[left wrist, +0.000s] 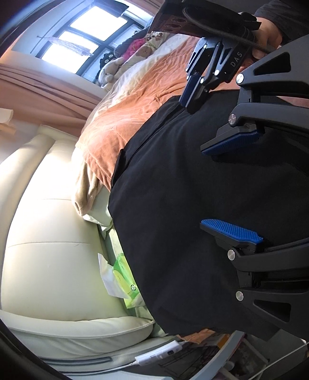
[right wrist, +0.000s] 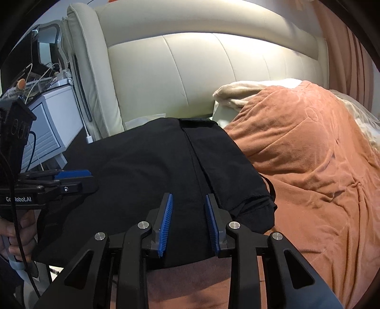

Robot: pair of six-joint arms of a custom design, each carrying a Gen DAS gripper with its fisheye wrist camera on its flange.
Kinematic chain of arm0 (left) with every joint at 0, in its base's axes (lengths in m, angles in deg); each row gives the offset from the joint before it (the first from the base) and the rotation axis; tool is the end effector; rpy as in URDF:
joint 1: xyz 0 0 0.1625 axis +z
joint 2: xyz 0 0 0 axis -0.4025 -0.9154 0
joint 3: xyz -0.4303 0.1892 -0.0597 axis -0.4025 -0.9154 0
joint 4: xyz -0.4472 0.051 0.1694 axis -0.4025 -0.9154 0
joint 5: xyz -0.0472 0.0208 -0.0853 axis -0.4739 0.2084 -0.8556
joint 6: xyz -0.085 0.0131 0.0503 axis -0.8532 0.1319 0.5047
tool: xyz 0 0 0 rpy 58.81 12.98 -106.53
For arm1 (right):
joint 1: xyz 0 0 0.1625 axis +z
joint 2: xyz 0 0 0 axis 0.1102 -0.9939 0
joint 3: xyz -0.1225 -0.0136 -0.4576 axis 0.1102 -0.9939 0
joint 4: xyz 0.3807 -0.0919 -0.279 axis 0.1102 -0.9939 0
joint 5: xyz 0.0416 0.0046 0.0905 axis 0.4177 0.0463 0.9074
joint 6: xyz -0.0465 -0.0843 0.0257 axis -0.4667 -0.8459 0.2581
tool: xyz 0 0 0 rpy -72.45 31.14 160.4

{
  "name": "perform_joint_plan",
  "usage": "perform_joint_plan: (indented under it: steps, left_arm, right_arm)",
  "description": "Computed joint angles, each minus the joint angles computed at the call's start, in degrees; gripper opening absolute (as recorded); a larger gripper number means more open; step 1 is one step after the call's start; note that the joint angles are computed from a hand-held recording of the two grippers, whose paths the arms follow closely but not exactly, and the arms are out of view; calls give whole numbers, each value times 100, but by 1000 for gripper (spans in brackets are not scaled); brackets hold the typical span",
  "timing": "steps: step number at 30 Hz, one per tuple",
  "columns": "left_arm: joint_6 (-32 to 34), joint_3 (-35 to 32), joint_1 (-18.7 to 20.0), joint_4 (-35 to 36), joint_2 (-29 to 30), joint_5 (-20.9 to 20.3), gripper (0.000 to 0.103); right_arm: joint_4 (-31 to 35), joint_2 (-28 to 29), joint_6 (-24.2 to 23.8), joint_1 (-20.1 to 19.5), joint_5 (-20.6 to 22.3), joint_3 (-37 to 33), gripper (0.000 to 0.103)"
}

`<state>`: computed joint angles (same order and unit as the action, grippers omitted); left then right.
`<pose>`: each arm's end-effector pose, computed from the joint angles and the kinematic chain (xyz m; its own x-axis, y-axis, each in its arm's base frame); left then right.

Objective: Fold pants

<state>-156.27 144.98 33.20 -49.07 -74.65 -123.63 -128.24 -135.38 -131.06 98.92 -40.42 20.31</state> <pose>-0.3931 -0.2702 0.1416 -0.5752 -0.8016 -0.1631 -0.0085 0.2053 -0.9787 0.3425 -0.6726 0.2587 0.0709 -0.9949 -0.0713 -0.9797 -0.0560 -0.1924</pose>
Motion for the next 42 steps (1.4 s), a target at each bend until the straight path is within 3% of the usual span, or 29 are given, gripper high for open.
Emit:
perform_joint_plan:
  steps: [5, 8, 13, 14, 18, 20, 23, 26, 28, 42]
  left_arm:
    - [89, -127, -70, -89, 171, -89, 59]
    - [102, -271, -86, -85, 315, -190, 59]
    - [172, -606, -107, 81, 597, -213, 59]
    - [171, -680, -112, 103, 654, -212, 59]
    - [197, -970, -119, 215, 800, -224, 65]
    - [156, -1146, -122, 378, 918, -260, 79]
    - [59, -1473, -134, 681, 1134, -276, 86]
    - [101, -1799, -133, 837, 1353, -160, 98]
    - [172, -2058, -120, 1000, 1542, -100, 102]
    - [182, -3851, -183, 2116, 2670, 206, 102]
  right_arm:
    - [114, -126, -279, -42, -253, 30, 26]
    - [324, -185, -154, -87, -402, -64, 34]
    - [853, -281, -28, -150, -519, -359, 35]
    - [908, -308, -45, -164, -473, -425, 38]
    - [1065, -406, 19, -254, -166, -693, 76]
    - [1167, -466, 56, -310, -32, -806, 84]
    - [1318, -518, 141, -387, 38, -994, 89]
    - [1393, -593, 138, -453, 22, -1163, 103]
    - [1475, -684, 84, -522, 101, -1232, 103]
    - [2178, -1463, -378, -1205, 654, -1641, 103]
